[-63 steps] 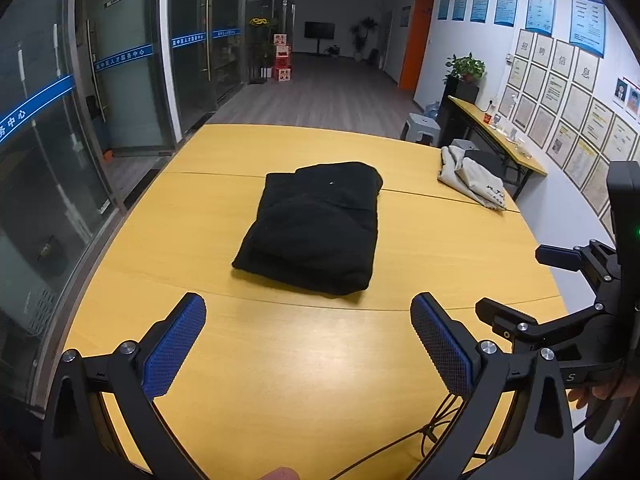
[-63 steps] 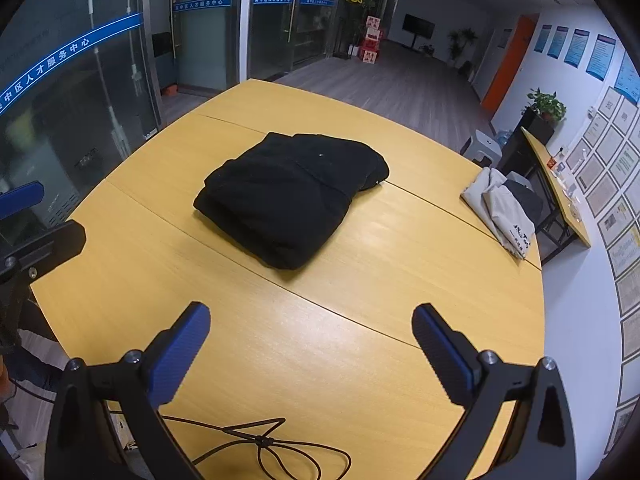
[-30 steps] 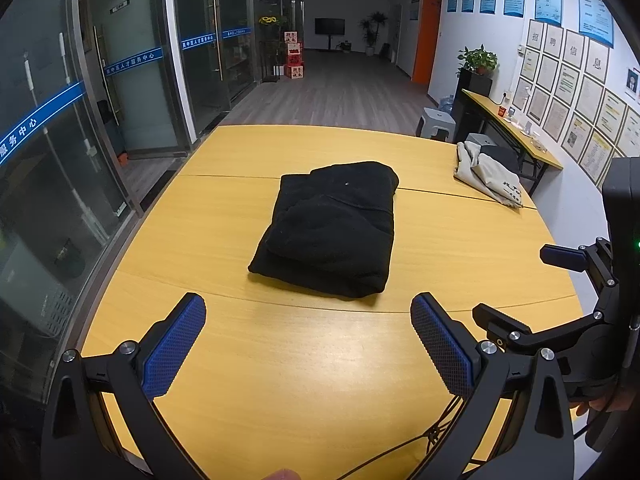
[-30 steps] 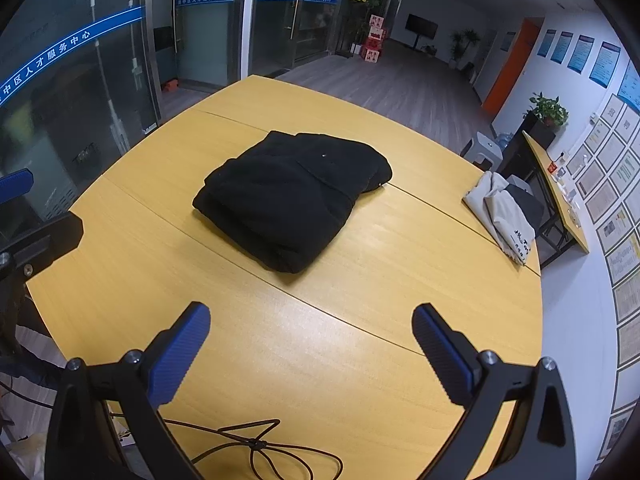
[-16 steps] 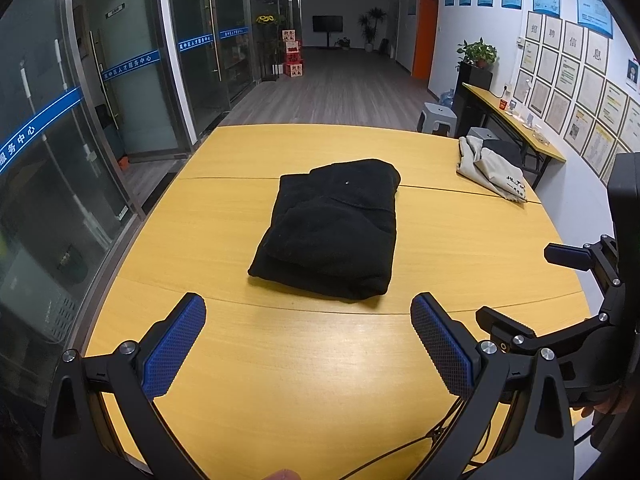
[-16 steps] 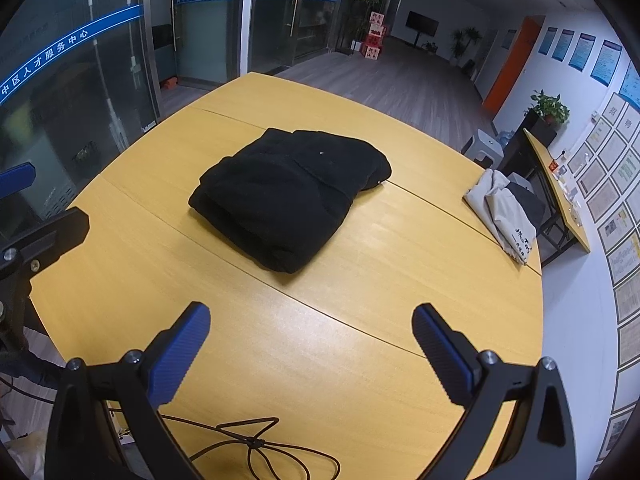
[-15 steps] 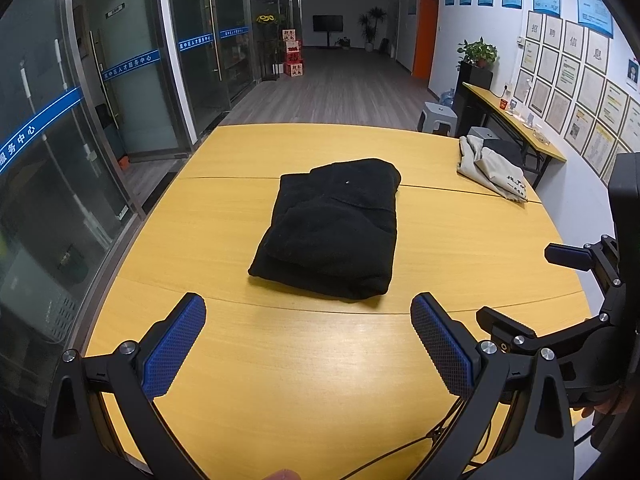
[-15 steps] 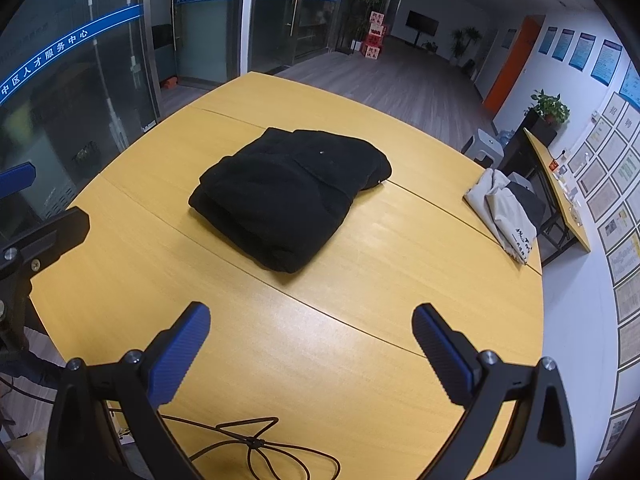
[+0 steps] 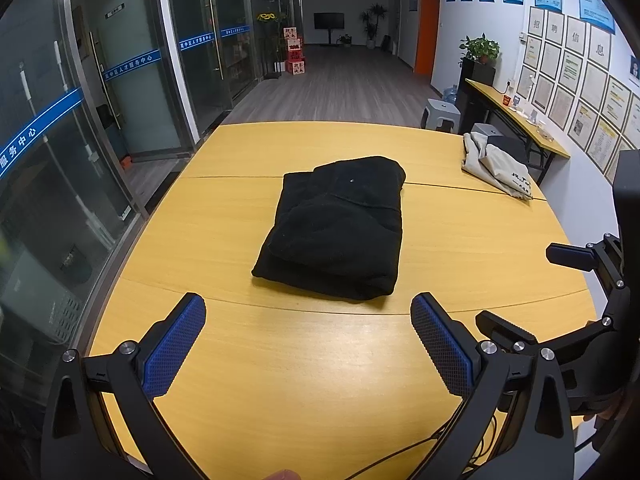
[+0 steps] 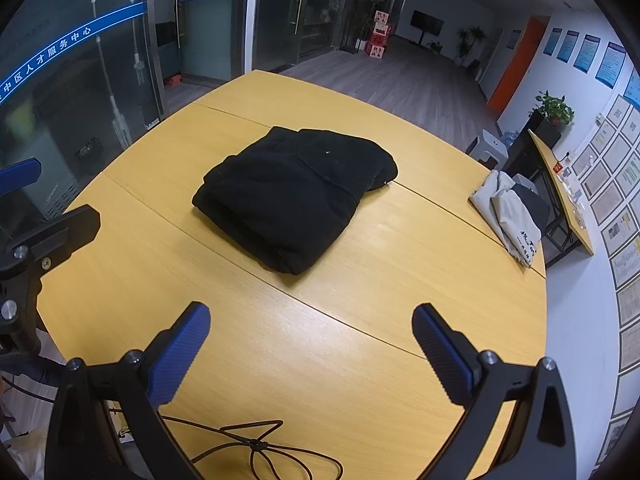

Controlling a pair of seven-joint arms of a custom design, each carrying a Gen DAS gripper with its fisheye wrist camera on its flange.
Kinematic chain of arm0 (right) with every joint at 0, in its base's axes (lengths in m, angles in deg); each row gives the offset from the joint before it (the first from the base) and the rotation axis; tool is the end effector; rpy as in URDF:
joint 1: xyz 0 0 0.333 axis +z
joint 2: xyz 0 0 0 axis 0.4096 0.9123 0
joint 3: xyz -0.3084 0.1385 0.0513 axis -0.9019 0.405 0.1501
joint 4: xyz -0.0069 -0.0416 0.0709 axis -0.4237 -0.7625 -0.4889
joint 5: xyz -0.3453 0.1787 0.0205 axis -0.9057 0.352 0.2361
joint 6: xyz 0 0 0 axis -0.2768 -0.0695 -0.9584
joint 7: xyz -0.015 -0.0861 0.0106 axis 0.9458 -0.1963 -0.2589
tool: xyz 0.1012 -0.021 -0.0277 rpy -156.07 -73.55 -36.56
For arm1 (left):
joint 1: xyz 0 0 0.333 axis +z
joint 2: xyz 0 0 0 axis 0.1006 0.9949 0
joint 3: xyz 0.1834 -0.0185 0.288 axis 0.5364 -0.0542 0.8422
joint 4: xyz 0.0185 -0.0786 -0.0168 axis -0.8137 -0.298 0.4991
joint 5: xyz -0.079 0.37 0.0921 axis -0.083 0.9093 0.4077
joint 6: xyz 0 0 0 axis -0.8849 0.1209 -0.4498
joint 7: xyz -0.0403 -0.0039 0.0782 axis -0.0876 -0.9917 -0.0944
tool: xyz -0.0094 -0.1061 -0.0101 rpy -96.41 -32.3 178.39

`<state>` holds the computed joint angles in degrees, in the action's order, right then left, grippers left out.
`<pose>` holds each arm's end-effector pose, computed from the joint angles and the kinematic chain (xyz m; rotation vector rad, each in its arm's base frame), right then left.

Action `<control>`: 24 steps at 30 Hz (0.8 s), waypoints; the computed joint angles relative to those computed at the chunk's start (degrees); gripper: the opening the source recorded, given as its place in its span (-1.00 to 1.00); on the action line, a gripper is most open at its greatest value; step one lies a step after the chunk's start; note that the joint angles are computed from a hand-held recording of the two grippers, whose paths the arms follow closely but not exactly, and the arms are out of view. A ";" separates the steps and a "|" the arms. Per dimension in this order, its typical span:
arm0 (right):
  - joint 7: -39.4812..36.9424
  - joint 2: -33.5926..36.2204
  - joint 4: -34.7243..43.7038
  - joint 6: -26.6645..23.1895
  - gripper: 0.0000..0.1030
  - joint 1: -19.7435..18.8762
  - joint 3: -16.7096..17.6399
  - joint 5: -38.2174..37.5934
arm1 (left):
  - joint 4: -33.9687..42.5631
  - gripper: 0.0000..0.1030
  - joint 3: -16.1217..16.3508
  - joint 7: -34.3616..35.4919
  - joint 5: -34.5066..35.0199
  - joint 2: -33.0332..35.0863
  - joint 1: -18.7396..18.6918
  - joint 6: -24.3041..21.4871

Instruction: Fold clothes

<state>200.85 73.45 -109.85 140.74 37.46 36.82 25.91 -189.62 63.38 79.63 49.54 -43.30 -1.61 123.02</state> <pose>0.5140 0.1861 0.5846 -1.9409 2.0011 -0.7038 0.5318 -0.1127 0.6522 -1.4087 2.1909 -0.8155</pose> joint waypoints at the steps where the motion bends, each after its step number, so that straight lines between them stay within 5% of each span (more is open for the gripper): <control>1: -0.05 0.00 0.00 0.00 0.99 -0.01 -0.03 0.04 | 0.02 1.00 -0.01 -0.04 0.00 0.04 0.01 0.02; 24: -0.06 0.40 0.63 -0.88 0.99 0.25 -0.17 -0.32 | 0.60 1.00 -0.09 0.02 -1.31 0.96 0.34 -0.76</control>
<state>200.80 73.85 -109.23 139.86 37.71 36.64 25.59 -189.02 63.30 79.66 48.22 -42.34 -1.28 122.26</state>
